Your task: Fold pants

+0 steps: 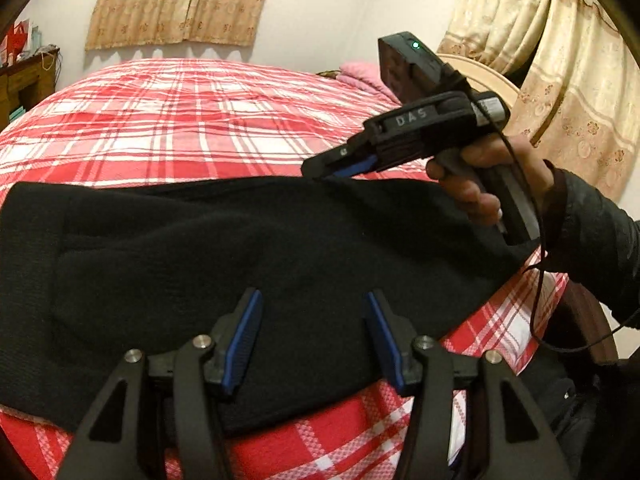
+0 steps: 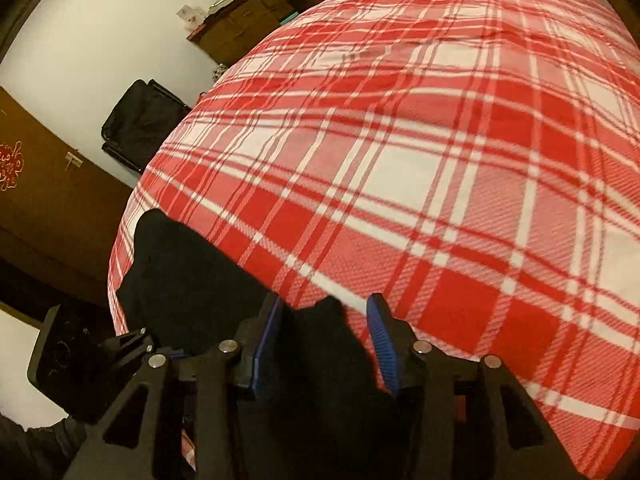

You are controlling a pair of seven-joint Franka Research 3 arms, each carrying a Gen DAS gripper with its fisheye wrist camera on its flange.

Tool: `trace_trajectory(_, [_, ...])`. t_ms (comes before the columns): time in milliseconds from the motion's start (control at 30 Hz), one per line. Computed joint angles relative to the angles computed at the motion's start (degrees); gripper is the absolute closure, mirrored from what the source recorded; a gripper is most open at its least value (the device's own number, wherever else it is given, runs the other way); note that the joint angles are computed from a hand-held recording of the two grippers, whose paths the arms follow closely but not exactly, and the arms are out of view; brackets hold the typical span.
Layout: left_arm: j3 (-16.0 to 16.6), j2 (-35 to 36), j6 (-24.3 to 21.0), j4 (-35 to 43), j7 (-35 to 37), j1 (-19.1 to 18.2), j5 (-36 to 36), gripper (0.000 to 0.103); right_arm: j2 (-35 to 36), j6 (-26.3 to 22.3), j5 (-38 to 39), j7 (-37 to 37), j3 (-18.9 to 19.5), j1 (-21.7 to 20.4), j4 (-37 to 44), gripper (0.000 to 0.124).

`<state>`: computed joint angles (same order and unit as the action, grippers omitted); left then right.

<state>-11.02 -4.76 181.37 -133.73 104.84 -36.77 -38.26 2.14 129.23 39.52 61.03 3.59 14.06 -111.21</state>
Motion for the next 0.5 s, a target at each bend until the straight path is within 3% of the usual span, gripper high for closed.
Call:
trace_trajectory(67, [0.68,0.22,0.37,0.29,2.44,-1.16,-2.43,0.044,-0.23,-0.62,1.4,-1.37,-0.08,-0.17,-0.56,0.106])
trace_trajectory(167, [0.61,0.69,0.42,1.12,6.89,-1.46,-6.74,0.043,-0.5,0.17,2.9,-2.06,-0.15,-0.21,-1.09,0.115])
trace_trajectory(300, [-1.55,0.95,0.45,0.98,4.2,1.13,-3.05,0.042,0.13,0.62,6.32,-1.37,-0.64,-0.92,-0.07,0.119])
trace_trajectory(500, [-2.1,1.16,1.31,0.71,3.15,1.59,-1.03,0.041,-0.05,3.58,3.56,-0.01,-0.2,-0.54,-0.62,0.12])
